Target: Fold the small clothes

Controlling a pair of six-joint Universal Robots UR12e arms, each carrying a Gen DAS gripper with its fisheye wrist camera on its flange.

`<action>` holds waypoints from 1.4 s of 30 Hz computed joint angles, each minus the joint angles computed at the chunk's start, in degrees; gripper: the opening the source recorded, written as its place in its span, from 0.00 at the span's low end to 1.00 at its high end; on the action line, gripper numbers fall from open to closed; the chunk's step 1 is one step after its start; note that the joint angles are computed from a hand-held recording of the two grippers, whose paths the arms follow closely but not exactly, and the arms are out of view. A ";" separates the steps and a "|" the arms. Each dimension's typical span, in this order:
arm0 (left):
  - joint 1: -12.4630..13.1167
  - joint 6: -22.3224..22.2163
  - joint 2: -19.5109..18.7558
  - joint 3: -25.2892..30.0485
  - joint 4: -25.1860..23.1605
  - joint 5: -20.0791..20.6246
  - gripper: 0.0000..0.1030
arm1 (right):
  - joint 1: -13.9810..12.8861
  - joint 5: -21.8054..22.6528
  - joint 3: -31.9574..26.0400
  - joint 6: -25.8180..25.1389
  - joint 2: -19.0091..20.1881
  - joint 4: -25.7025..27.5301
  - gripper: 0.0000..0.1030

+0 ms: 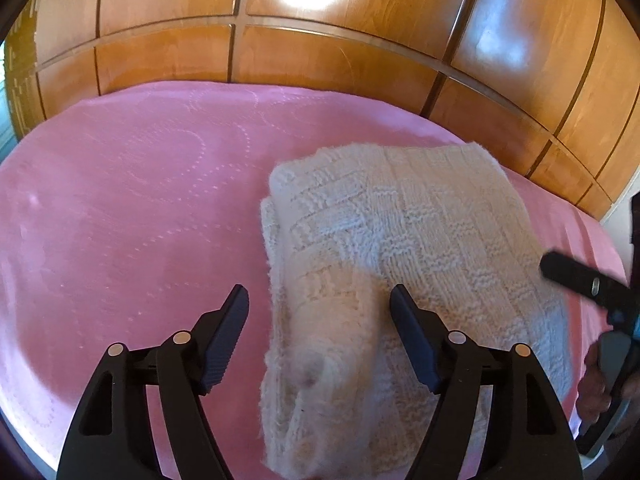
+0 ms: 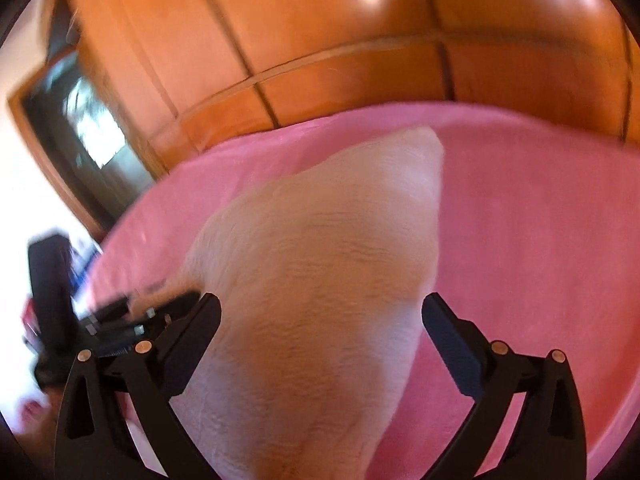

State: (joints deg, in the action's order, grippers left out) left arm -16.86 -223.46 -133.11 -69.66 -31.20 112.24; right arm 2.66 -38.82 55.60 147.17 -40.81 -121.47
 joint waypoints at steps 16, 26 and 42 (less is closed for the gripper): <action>5.54 -6.53 0.77 -9.34 22.37 -24.01 0.73 | 0.35 8.35 -19.57 -8.63 10.45 35.23 0.98; 5.72 -9.32 -0.23 -10.17 30.98 -28.83 0.37 | 0.27 8.00 -10.46 -7.76 5.42 23.60 0.61; -0.44 2.98 -15.03 22.88 17.60 -39.11 0.35 | -10.75 10.47 1.55 8.13 -0.91 -6.32 0.58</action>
State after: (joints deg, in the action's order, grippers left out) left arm -17.31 -220.48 -148.13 -46.79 -13.60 73.13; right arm -8.08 -28.36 57.15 155.30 -41.72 -127.79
